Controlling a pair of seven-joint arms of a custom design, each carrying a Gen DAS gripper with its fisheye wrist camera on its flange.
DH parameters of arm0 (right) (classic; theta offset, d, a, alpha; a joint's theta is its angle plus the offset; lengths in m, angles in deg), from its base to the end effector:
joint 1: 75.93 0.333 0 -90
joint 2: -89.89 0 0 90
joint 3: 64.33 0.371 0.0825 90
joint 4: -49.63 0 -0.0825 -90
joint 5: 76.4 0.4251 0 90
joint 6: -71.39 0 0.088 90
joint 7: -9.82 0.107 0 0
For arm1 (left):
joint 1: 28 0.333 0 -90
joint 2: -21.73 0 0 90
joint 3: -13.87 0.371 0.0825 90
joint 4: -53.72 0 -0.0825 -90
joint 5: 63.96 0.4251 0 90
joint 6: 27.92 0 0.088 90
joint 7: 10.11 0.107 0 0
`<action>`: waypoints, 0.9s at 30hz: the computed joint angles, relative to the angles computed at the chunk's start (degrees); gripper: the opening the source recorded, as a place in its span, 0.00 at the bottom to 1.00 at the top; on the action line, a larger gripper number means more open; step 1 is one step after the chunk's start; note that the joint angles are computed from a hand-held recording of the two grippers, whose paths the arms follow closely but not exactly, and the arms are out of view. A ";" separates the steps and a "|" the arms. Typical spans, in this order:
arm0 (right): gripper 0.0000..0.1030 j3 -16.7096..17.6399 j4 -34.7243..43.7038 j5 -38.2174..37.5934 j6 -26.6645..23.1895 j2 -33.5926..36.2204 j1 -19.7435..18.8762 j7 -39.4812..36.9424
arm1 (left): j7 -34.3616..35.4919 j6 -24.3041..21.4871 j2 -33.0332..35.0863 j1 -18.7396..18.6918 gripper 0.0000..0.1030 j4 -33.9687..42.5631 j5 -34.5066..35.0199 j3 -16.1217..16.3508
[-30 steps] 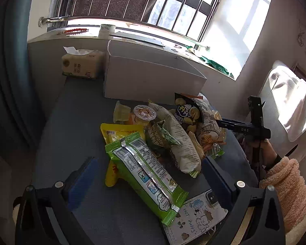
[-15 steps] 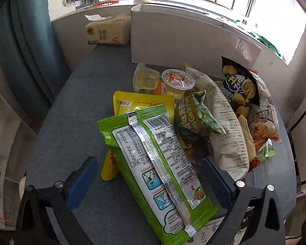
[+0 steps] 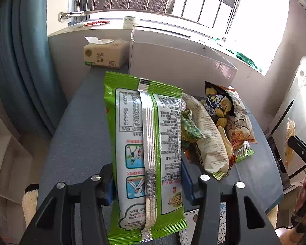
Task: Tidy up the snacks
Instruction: 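Drop the cracker bag and green stick packet into the white box with both tools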
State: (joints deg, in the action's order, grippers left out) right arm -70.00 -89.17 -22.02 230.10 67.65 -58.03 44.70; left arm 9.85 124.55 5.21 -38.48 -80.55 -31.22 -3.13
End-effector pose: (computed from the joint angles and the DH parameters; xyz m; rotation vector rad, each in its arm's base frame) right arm 0.4802 0.0634 0.5527 -1.8599 1.2429 -0.3908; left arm 0.4511 -0.2645 0.5372 -2.0740 1.5372 -0.7909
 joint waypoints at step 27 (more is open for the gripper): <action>0.75 7.11 59.46 -26.04 -15.96 44.86 -4.58 34.12 | 42.30 -5.55 41.13 4.42 0.70 57.65 -29.90 5.81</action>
